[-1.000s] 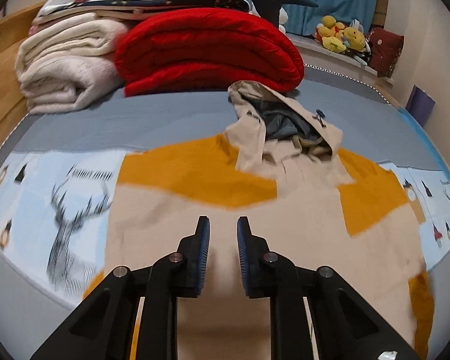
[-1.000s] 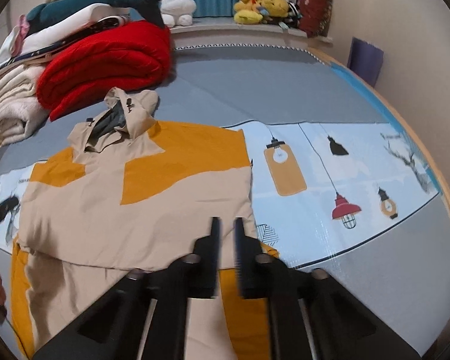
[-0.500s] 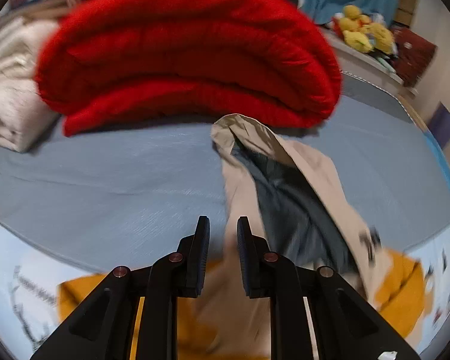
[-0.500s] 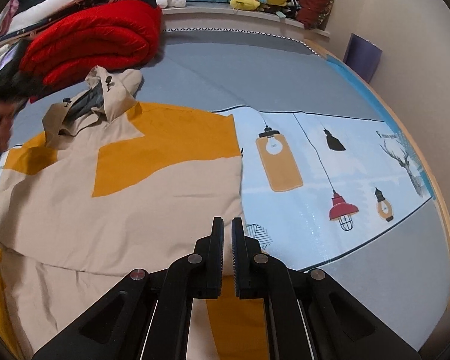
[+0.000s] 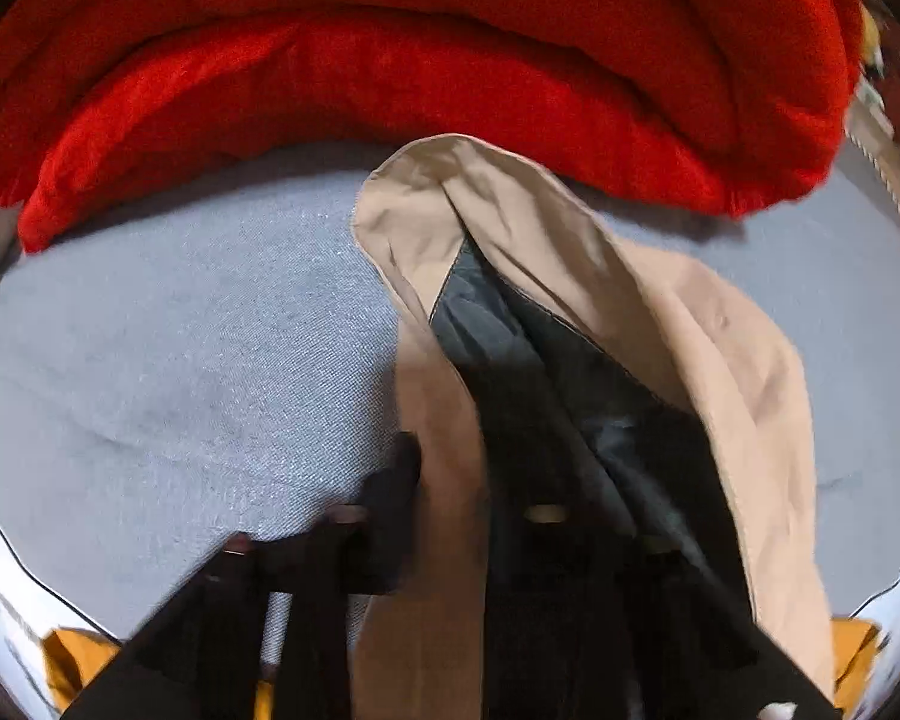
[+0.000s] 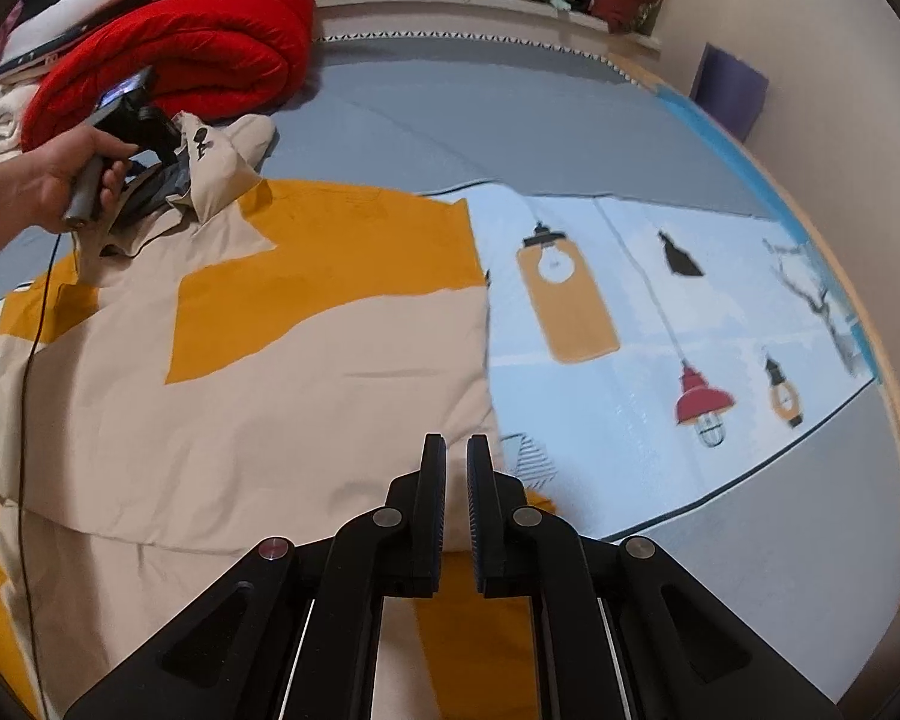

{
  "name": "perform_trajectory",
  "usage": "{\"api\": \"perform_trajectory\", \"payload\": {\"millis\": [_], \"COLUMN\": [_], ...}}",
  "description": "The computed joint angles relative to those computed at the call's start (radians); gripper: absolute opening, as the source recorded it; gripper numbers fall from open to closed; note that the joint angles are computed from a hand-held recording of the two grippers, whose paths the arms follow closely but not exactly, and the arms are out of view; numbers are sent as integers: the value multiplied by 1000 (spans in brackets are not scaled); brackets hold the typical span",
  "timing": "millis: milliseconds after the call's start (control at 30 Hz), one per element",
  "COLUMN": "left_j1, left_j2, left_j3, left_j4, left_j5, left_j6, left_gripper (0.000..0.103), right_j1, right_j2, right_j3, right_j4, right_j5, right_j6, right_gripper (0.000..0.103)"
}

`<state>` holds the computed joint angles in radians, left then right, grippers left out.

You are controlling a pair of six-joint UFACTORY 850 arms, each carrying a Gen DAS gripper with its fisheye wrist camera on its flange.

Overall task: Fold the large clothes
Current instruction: 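Grasp the beige hood with the left tool and lift it, then lay the hood onto the jacket body and open the left tool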

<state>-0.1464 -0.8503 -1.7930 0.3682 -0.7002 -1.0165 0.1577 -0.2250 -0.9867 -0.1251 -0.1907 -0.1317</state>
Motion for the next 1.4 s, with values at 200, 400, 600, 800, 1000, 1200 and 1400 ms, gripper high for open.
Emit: {"api": "perform_trajectory", "payload": {"millis": [200, 400, 600, 800, 1000, 1200, 1400], "left_j1": [-91, -285, -531, -658, -784, -667, -473], "left_j2": [225, 506, 698, 812, 922, 976, 986], "left_j3": [225, 505, 752, 973, 1068, 1173, 1249], "left_j4": [301, 686, 829, 654, 630, 717, 830], "left_j5": [113, 142, 15, -41, -119, -16, 143], "left_j6": [-148, -410, -619, -823, -1117, -1292, -1408], "left_gripper": [3, 1, 2, 9, 11, 33, 42], "right_j1": [-8, -22, -20, -27, -24, 4, 33], "right_j2": [28, 101, 163, 206, 210, 199, 165], "right_j3": [1, 25, 58, 89, 103, 117, 110], "right_j4": [184, 512, 768, 965, 1128, 1195, 1154], "right_j5": [-16, -48, -83, -116, -160, -164, -150], "right_j6": [-165, -434, -629, -810, -962, -1022, -1008], "right_gripper": [9, 9, 9, 9, 9, 9, 9]}}
